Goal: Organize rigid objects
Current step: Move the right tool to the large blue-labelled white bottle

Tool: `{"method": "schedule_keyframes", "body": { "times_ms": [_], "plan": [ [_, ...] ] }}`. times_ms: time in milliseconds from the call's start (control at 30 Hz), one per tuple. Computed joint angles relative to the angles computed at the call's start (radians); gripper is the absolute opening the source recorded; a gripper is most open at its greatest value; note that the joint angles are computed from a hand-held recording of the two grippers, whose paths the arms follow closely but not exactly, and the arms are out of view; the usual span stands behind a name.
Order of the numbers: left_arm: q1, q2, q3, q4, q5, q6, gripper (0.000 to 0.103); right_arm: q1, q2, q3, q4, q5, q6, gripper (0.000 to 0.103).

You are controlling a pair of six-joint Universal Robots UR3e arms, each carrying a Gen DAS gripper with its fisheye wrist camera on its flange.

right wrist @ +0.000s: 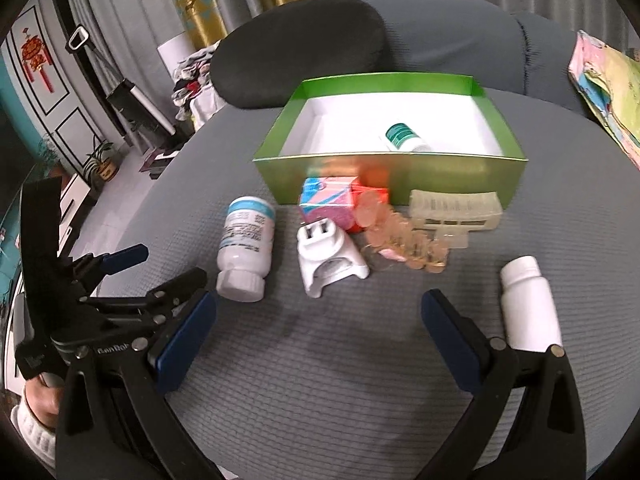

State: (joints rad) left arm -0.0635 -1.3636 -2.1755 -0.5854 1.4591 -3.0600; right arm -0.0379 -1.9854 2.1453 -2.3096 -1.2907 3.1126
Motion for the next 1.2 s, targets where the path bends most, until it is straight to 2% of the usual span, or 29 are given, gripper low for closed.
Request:
{"method": "schedule_keyframes", "body": {
  "times_ms": [33, 333, 867, 1200],
  "plan": [
    [-0.001, 0.0, -0.005, 0.007, 0.002, 0.003, 0.097, 0.006, 0.016, -0.01, 0.0, 0.0, 0.002, 0.102],
    [0.007, -0.02, -0.027, 0.036, -0.015, 0.018, 0.097, 0.046, 0.17, -0.112, -0.018, 0.024, 0.034, 0.102],
    [0.035, -0.065, -0.041, 0.081, -0.061, 0.04, 0.097, 0.116, 0.347, -0.198, -0.057, 0.055, 0.075, 0.102],
    [0.043, -0.097, -0.018, 0.079, -0.111, 0.073, 0.097, 0.114, 0.465, -0.262, -0.057, 0.153, 0.056, 0.097]
  ]
}}
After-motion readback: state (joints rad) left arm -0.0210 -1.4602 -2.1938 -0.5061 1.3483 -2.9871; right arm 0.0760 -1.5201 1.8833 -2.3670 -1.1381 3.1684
